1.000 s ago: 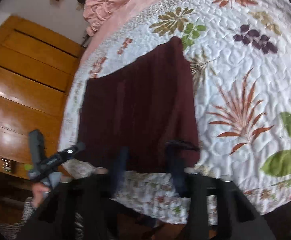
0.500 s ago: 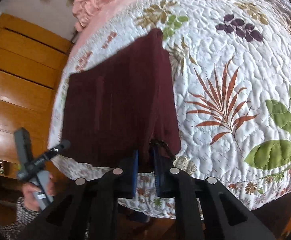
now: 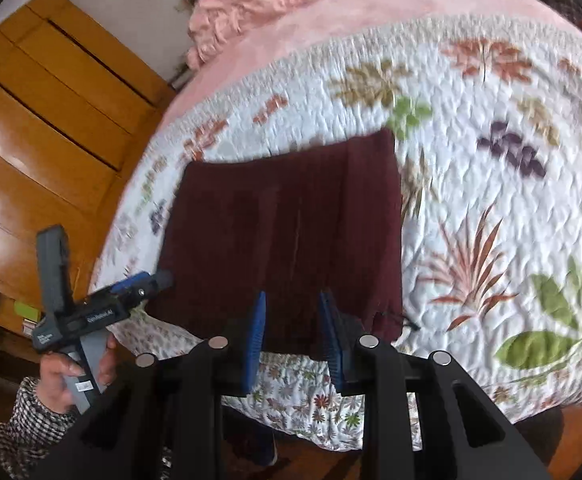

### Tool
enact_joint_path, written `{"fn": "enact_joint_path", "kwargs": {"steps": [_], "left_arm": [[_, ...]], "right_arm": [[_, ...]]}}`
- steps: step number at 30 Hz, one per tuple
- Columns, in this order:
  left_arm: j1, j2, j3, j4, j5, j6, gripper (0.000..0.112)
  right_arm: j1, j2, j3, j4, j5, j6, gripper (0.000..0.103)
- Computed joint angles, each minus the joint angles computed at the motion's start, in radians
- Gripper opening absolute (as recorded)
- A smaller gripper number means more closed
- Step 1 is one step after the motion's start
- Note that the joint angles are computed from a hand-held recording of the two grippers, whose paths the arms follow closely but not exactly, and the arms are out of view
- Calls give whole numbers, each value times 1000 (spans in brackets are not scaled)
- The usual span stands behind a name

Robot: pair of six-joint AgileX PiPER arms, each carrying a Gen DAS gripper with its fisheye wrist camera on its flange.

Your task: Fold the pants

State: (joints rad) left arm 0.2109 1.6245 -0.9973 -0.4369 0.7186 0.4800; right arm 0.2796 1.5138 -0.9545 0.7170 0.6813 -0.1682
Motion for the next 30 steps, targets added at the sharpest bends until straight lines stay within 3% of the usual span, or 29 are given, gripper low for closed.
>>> {"fn": "enact_joint_path", "kwargs": {"steps": [4,7,9,11,12,13,14,17,19,26,30], "left_arm": [[34,99,-3,-26,18,26,96],[73,121,-8,-95,48,75,96],[61,92,-6,-66,38,54,95],[42,31,21,-36,-6,51,95],[38,11,26,-30,-9,57,95],[39,-14,27,-39,0,72,95],[43,-24,19,-47,11,76,95],[57,-64,0,-79,47,94,95],[54,-79,-13,-77,59,89,95],[9,-97,-31,-19,37,12,95],[-4,-93,-29,29,4,-16,95]], "right_arm": [[7,54,50,17,-44,2,19],[-51,52,101,184,-31,-131,18],[-66,37,96,185,-18,-141,19],[-68,10,88,165,-18,-126,24],[-71,-14,84,152,-25,-113,35],[-79,-38,91,147,-27,-108,47],[-92,-46,85,143,-26,-105,52],[-114,-38,59,93,-18,-70,61],[-134,6,32,80,6,-54,72],[-166,164,-38,191,38,-145,73],[-145,196,-70,190,34,-148,52]]}}
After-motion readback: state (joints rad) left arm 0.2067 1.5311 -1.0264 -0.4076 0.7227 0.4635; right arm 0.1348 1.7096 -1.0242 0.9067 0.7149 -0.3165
